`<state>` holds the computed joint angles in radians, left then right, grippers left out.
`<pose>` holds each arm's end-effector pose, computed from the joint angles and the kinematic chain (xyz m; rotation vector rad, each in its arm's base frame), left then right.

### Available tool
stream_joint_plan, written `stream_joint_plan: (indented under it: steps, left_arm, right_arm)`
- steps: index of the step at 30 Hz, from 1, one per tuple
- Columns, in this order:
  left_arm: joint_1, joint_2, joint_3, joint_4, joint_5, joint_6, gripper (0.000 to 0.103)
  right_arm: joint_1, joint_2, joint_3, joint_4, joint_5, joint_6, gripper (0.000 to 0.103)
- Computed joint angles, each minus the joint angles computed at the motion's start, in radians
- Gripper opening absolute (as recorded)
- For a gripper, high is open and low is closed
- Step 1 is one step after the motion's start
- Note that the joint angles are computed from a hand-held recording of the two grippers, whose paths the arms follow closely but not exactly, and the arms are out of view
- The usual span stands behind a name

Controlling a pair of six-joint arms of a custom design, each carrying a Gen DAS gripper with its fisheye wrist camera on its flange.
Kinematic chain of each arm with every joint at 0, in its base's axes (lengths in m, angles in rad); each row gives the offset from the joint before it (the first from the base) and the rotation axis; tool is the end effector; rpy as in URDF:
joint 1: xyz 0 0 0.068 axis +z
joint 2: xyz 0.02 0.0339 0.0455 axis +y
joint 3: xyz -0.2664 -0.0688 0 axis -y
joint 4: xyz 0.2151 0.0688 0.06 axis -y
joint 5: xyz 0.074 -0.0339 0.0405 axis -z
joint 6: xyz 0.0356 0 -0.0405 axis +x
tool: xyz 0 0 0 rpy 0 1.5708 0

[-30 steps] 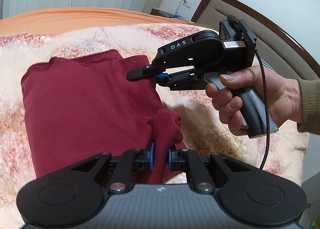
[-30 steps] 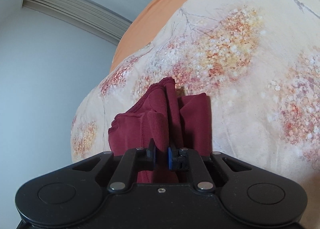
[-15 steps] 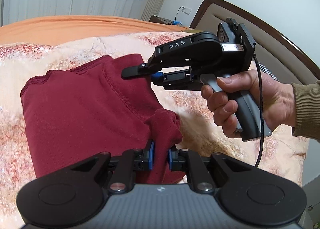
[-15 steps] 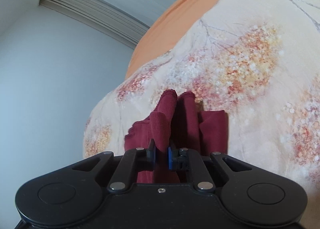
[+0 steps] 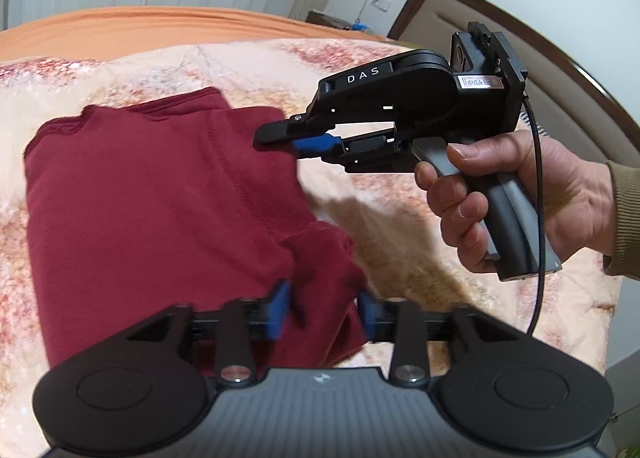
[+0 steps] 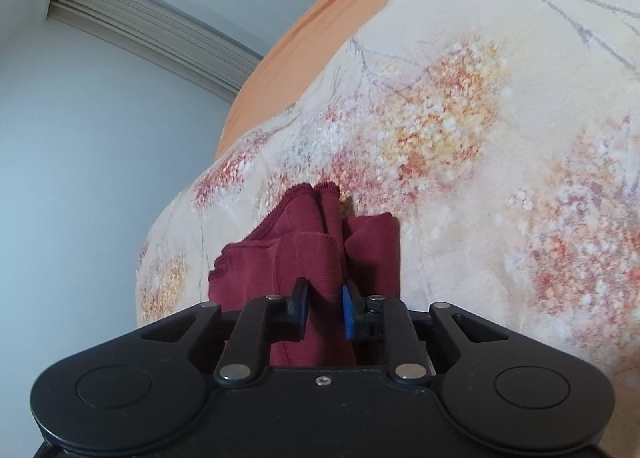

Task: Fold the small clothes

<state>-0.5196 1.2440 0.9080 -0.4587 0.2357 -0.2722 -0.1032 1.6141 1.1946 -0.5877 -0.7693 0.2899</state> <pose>0.1985 -0.1231 0.2740 0.4173 2.4012 -0.6497 0.3065 -0.0069 0.2627 0.1975 2.4675 1.0573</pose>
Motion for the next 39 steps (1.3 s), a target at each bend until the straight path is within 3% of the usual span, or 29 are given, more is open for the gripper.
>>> stream_joint_plan:
  steps: [4, 9, 16, 20, 25, 32, 35, 39]
  left_arm:
    - [0.011, -0.031, -0.014, 0.029, 0.057, -0.015, 0.053]
    - [0.1, -0.051, -0.04, 0.059, 0.235, -0.054, 0.053]
    - [0.013, 0.181, -0.005, 0.128, 0.172, -0.111, 0.053]
    - [0.003, 0.171, -0.007, 0.145, 0.173, -0.122, 0.053]
    - [0.093, -0.01, -0.05, 0.062, 0.203, -0.084, 0.066]
    - [0.325, -0.128, -0.141, -0.105, 0.208, 0.029, 0.066]
    - [0.362, -0.144, -0.167, -0.187, 0.227, 0.148, 0.066]
    - [0.395, -0.193, -0.154, -0.239, 0.266, 0.165, 0.066]
  right_arm:
    - [-0.052, -0.029, 0.018, -0.061, -0.037, -0.05, 0.023]
    - [-0.114, -0.068, 0.026, -0.163, -0.086, -0.143, 0.023]
    - [-0.153, -0.115, -0.017, -0.239, -0.076, -0.187, 0.025]
    - [-0.16, -0.129, -0.003, -0.281, -0.086, -0.205, 0.031]
    - [-0.141, -0.134, 0.002, -0.286, -0.114, -0.197, 0.033]
    - [-0.062, -0.163, -0.04, -0.209, -0.134, -0.106, 0.035]
    - [-0.018, -0.176, -0.052, -0.197, -0.127, -0.087, 0.037]
    - [0.019, -0.179, -0.055, -0.187, -0.104, -0.071, 0.042]
